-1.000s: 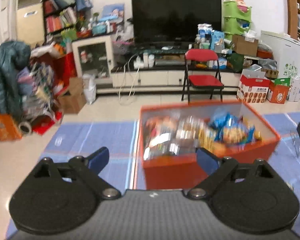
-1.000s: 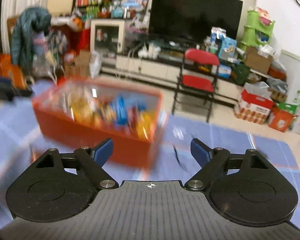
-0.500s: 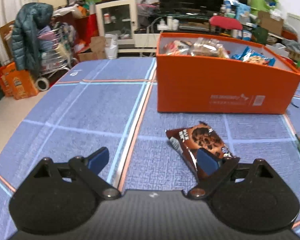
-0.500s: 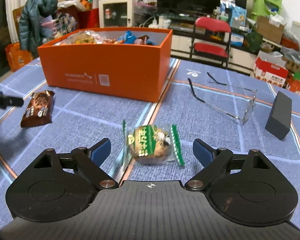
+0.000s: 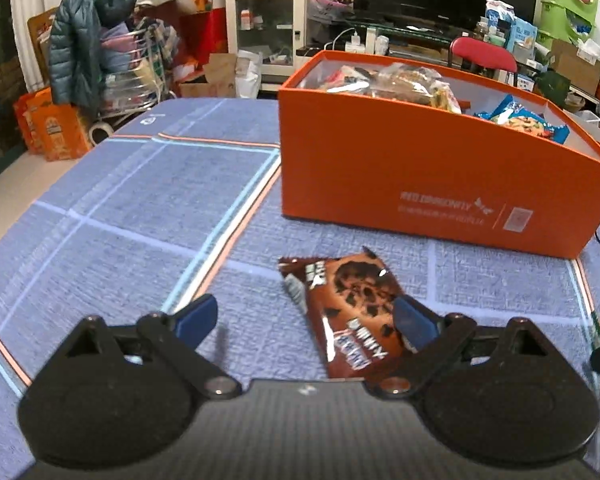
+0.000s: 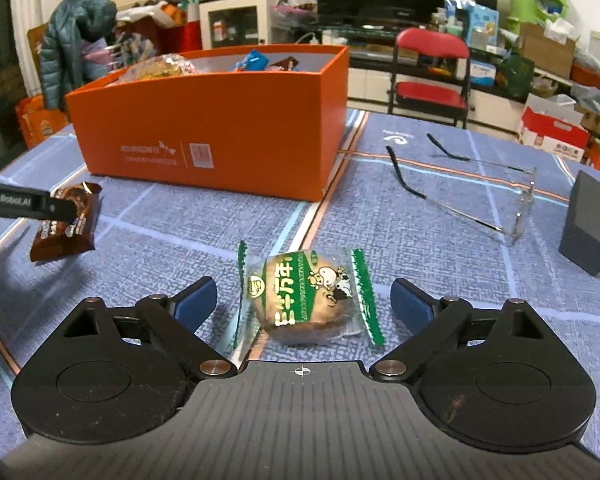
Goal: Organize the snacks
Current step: 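Reach the left tool to the brown chocolate packet while the right tool approaches the green-wrapped cake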
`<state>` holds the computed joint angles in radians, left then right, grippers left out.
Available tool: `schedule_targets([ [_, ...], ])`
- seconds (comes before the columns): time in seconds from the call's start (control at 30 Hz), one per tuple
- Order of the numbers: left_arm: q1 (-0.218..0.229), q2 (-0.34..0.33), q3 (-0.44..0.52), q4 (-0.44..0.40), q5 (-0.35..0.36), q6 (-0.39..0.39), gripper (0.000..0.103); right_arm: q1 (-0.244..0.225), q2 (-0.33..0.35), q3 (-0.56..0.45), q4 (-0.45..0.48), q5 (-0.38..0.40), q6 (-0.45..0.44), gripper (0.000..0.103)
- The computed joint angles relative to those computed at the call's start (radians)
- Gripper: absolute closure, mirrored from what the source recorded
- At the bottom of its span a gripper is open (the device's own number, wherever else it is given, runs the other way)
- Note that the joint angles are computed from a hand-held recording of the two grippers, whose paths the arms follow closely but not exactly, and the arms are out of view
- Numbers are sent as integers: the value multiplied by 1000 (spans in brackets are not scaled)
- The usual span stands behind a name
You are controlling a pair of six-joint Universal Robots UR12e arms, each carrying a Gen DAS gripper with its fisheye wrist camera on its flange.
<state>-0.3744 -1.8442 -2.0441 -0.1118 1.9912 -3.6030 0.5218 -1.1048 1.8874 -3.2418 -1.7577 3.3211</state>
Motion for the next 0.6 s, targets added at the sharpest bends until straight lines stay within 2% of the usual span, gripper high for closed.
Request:
schedule_targets([
  [0.37, -8, -23, 2, 45, 29, -18, 7, -3, 16, -19, 19, 9, -22, 17],
  [0.53, -12, -46, 35, -14, 24, -51, 7, 1, 20, -22, 14, 4, -20, 18],
  [0.6, -16, -53, 40, -12, 37, -39, 6, 1, 19, -23, 18, 6, -21, 22],
])
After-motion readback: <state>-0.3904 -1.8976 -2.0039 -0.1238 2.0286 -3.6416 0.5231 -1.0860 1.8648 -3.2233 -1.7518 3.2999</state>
